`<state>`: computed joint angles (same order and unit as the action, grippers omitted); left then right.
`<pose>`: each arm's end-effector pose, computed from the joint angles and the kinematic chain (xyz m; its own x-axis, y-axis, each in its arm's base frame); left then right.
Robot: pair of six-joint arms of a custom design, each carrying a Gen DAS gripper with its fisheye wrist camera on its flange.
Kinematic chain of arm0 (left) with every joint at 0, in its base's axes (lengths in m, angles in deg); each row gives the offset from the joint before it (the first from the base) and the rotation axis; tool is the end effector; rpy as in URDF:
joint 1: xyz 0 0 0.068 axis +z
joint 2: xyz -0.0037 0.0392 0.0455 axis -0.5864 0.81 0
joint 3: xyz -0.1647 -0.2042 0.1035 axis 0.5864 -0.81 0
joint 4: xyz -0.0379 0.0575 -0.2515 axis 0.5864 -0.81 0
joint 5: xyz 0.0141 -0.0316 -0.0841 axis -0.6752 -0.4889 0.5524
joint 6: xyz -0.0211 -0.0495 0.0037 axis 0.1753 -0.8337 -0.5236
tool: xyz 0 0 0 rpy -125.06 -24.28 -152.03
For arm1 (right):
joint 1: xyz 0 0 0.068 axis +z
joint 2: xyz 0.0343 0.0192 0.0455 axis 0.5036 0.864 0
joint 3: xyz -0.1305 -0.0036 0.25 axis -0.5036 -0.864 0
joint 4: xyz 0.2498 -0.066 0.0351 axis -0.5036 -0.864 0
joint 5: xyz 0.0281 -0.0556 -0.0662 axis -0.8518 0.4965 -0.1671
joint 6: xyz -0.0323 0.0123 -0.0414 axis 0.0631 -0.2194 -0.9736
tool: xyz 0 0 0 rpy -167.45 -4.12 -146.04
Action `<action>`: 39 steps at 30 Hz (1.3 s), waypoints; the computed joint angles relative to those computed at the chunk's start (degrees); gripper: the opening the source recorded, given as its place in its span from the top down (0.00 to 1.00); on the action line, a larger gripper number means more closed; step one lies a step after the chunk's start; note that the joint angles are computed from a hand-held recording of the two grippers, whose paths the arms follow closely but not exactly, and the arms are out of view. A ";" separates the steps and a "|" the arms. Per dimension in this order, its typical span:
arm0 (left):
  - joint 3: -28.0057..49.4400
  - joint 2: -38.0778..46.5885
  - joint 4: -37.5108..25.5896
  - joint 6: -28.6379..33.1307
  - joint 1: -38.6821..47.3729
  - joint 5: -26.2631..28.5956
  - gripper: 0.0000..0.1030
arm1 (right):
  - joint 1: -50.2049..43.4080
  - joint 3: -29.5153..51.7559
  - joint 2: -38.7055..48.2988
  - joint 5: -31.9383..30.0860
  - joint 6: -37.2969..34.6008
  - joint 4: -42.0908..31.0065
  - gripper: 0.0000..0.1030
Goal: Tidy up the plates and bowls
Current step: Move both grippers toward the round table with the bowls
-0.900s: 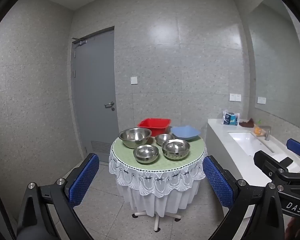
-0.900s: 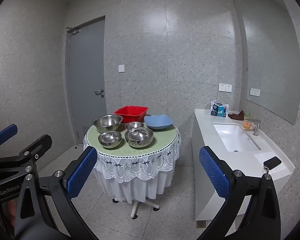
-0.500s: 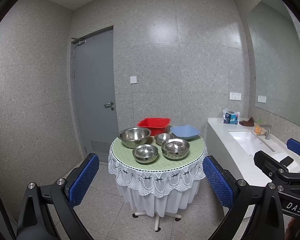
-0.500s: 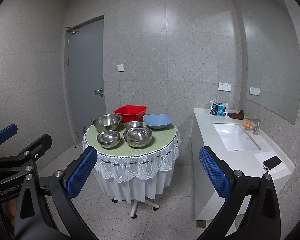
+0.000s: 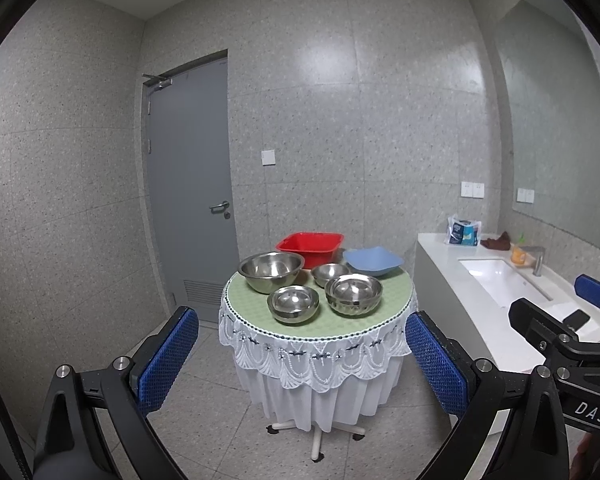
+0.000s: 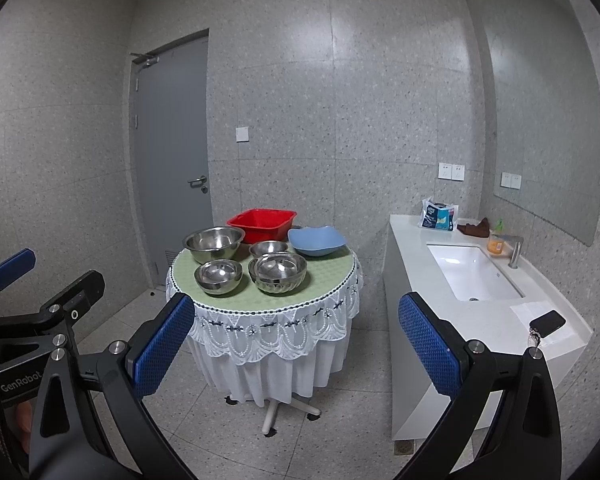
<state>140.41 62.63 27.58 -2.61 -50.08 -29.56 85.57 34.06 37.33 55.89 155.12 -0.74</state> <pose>0.3301 -0.0968 0.3022 -0.2106 0.2024 -0.9564 0.6060 0.7947 0.0347 0.2215 0.2634 0.3118 -0.3005 0.3093 -0.9023 0.5646 0.8201 0.0931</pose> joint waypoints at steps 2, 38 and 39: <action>-0.16 -0.21 0.03 0.09 0.14 0.20 0.01 | 0.10 -0.14 0.19 0.17 0.16 0.29 0.00; 5.83 5.71 0.51 5.53 -4.40 -9.58 0.01 | -4.78 -7.30 -1.44 -4.64 -15.48 20.30 0.00; 6.51 6.20 0.14 5.18 -4.78 -10.19 0.01 | -5.14 -7.90 -1.65 -4.90 -16.50 21.47 0.00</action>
